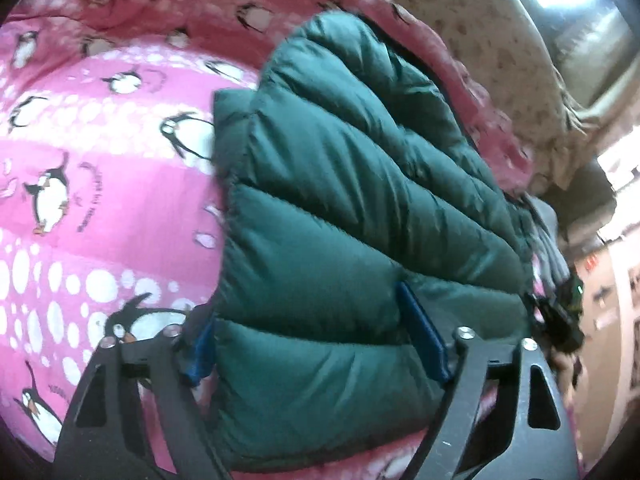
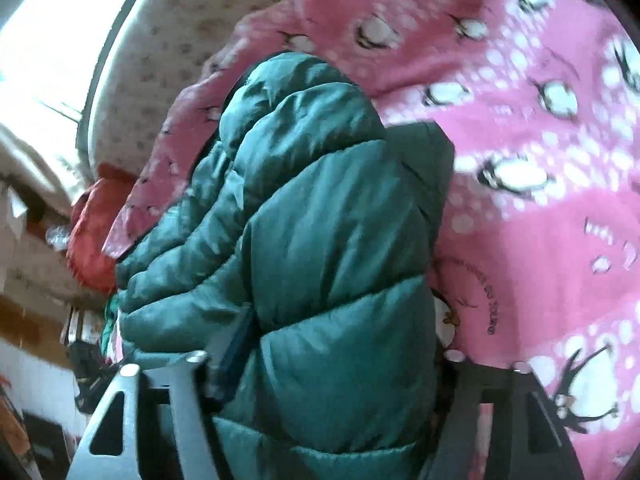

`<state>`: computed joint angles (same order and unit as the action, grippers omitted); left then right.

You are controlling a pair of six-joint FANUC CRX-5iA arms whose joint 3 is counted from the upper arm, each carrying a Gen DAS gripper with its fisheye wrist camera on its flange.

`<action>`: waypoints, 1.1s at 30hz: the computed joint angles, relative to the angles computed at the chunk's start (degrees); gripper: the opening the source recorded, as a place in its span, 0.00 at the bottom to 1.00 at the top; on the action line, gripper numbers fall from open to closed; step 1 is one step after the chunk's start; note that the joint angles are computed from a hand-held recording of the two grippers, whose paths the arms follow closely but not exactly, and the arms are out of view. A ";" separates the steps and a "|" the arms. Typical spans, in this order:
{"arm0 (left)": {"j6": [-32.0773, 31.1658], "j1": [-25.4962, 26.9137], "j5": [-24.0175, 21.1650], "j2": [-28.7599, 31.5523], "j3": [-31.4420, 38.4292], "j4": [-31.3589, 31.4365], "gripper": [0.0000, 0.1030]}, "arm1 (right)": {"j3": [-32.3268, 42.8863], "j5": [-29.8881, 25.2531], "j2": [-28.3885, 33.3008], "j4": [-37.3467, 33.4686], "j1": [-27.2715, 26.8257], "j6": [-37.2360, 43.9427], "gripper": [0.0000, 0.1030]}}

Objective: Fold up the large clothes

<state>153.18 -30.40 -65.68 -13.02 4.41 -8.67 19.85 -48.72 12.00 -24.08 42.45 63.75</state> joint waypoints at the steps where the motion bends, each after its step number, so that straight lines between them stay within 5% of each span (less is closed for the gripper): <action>1: 1.19 -0.99 -1.88 0.70 1.60 -1.53 0.80 | -0.75 1.19 -0.28 0.80 0.43 -1.46 0.66; 6: 6.44 -11.03 -18.17 7.10 15.25 -16.30 0.80 | -5.19 2.85 -3.50 19.60 6.45 -12.78 0.66; 9: 7.00 -15.81 -24.42 9.75 20.51 -22.78 0.80 | -10.04 3.65 -6.72 34.35 10.59 -21.76 0.66; 12: 7.96 -20.82 -30.23 12.63 25.36 -29.06 0.80 | -13.99 5.71 -9.52 40.83 12.43 -26.14 0.66; 22: 8.04 -28.66 -38.27 18.73 33.89 -37.47 0.80 | -20.26 8.59 -13.26 52.59 20.57 -33.04 0.66; 33: 6.08 -32.36 -41.95 23.16 39.31 -41.14 0.80 | -22.89 8.81 -11.67 63.34 27.24 -40.91 0.66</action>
<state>159.26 -62.76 -107.63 10.14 43.73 -49.81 -3.04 -39.91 0.33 39.26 69.69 22.84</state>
